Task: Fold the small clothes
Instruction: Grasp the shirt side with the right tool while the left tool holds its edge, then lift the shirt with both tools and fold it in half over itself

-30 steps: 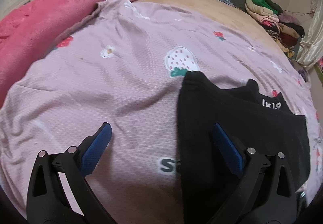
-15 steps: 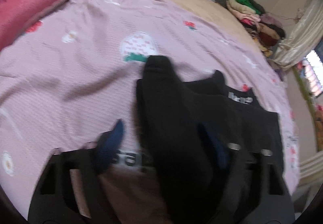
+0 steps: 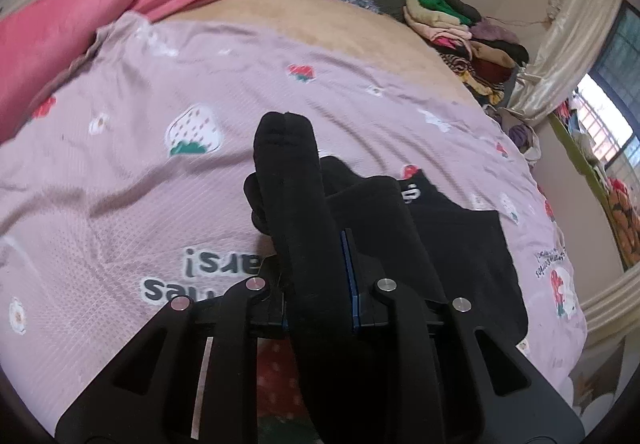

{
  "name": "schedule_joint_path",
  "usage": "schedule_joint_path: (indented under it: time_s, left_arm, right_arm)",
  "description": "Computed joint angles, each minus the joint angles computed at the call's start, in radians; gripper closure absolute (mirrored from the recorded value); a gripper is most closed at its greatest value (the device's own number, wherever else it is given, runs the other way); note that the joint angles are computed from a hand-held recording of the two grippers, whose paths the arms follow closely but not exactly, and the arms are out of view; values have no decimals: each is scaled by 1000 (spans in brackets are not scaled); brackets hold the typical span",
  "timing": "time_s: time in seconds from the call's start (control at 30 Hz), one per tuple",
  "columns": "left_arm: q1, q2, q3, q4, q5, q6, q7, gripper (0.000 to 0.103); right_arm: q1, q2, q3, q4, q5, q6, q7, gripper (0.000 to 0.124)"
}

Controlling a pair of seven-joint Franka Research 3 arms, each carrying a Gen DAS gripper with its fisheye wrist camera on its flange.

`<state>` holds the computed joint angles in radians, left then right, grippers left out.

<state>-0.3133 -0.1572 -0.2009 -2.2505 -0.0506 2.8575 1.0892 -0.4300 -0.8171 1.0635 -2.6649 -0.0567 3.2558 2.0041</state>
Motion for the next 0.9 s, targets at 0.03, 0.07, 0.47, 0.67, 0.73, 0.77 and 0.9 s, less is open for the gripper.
schedule_joint_path:
  time_s: [0.03, 0.07, 0.47, 0.67, 0.73, 0.77, 0.9]
  left_arm:
    - [5, -1, -10, 8, 22, -7, -17, 91]
    - [9, 0, -21, 19, 49, -15, -39, 91]
    - [1, 32, -88, 123, 279, -114, -226, 91]
    - [-21, 70, -105, 188, 366, -171, -286, 89]
    - [-31, 85, -106, 208, 380, -185, -291, 88]
    - [-36, 94, -107, 220, 386, -191, -293, 88]
    - [-54, 127, -110, 259, 406, -211, -304, 86]
  right_arm:
    - [13, -5, -14, -10, 5, 0, 3, 106]
    - [24, -9, -26, -18, 8, 1, 5, 106]
    - [150, -29, -184, -114, 52, 8, 5, 106]
    - [176, -40, -213, -151, 76, 11, 17, 106]
    - [188, -20, -237, -155, 81, 15, 14, 106]
    - [197, -16, -246, -160, 87, 14, 16, 106]
    - [232, -3, -291, -184, 109, 14, 19, 106]
